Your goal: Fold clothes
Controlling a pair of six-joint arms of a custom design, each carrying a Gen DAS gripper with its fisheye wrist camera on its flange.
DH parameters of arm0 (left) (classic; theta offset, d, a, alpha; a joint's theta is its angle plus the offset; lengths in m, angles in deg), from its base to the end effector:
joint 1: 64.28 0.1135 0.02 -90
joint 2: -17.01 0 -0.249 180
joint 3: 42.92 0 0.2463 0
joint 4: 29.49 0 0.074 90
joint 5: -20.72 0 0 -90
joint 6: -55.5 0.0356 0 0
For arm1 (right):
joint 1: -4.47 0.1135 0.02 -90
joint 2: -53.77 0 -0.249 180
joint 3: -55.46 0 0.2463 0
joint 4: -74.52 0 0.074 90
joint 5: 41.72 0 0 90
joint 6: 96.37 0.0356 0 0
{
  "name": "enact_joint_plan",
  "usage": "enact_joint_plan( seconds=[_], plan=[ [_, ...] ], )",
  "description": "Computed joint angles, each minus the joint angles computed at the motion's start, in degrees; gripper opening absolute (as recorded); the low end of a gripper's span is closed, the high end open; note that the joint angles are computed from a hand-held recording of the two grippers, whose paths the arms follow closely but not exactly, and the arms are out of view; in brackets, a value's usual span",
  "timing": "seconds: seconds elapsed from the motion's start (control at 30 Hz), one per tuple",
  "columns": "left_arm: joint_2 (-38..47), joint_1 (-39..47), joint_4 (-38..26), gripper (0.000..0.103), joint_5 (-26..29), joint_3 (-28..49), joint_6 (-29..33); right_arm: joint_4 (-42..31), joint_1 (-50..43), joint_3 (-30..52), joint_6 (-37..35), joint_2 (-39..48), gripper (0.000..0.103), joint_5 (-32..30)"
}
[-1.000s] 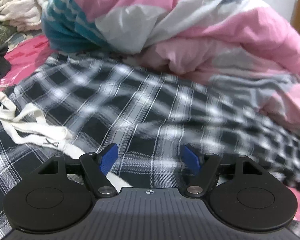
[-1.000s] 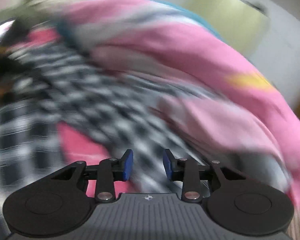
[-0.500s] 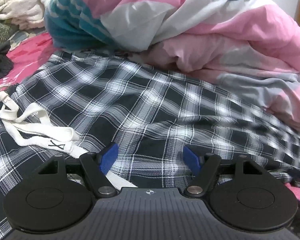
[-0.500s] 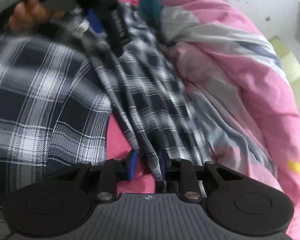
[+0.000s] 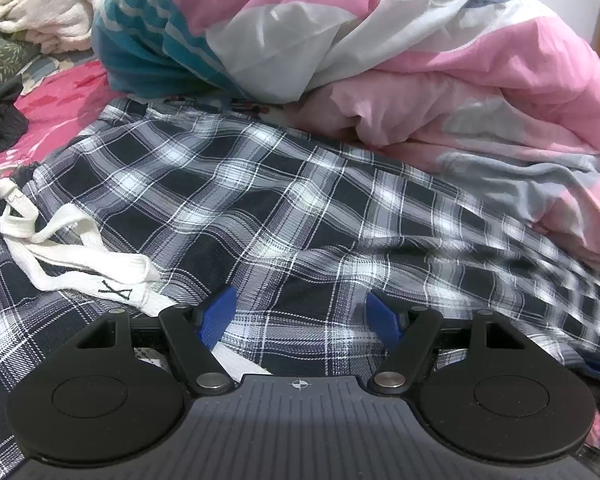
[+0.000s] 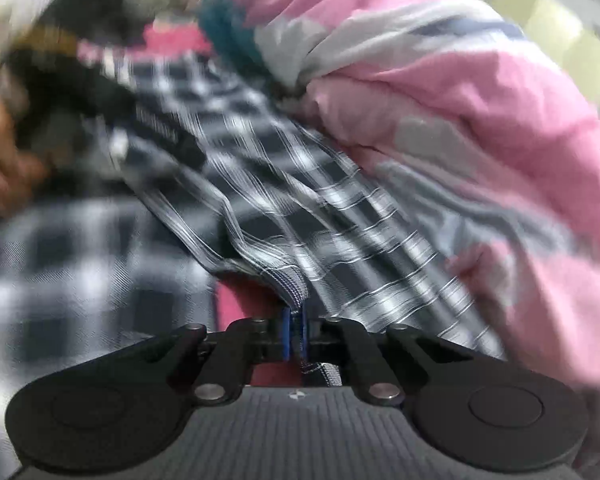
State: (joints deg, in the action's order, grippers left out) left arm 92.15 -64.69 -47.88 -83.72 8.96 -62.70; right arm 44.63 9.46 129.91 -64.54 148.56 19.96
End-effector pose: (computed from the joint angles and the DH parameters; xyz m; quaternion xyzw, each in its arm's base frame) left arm 0.2635 0.0070 0.1848 -0.2673 0.8662 0.0107 0.4220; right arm 0.3364 0.0463 0.1951 -0.5484 0.7332 0.0581 0.3979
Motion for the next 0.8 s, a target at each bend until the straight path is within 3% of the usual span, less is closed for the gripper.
enact_joint_plan(
  seconds=[0.1, 0.3, 0.53, 0.67, 0.8],
  plan=[
    [0.0, -0.1, 0.0, 0.072, -0.1, 0.0, 0.0, -10.6, -1.8, 6.1, 1.1, 2.5, 0.004, -3.3],
    [-0.1, -0.4, -0.1, 0.072, -0.8, 0.0, -0.2, -17.8, -4.5, 9.1, 3.0, 5.4, 0.008, -5.1],
    [0.0, -1.3, -0.1, 0.072, -2.8, 0.1, -0.5, -31.6, -14.9, 13.5, 5.4, 4.9, 0.021, -12.2],
    [0.4, -1.5, 0.0, 0.072, -3.7, 0.2, -0.7, -33.7, -24.5, 13.6, 5.6, 3.9, 0.025, -14.4],
    [1.0, -2.1, 0.0, 0.072, -4.7, 0.4, -0.7, -32.7, -34.4, 18.9, 13.7, 8.4, 0.032, -14.7]
  ],
)
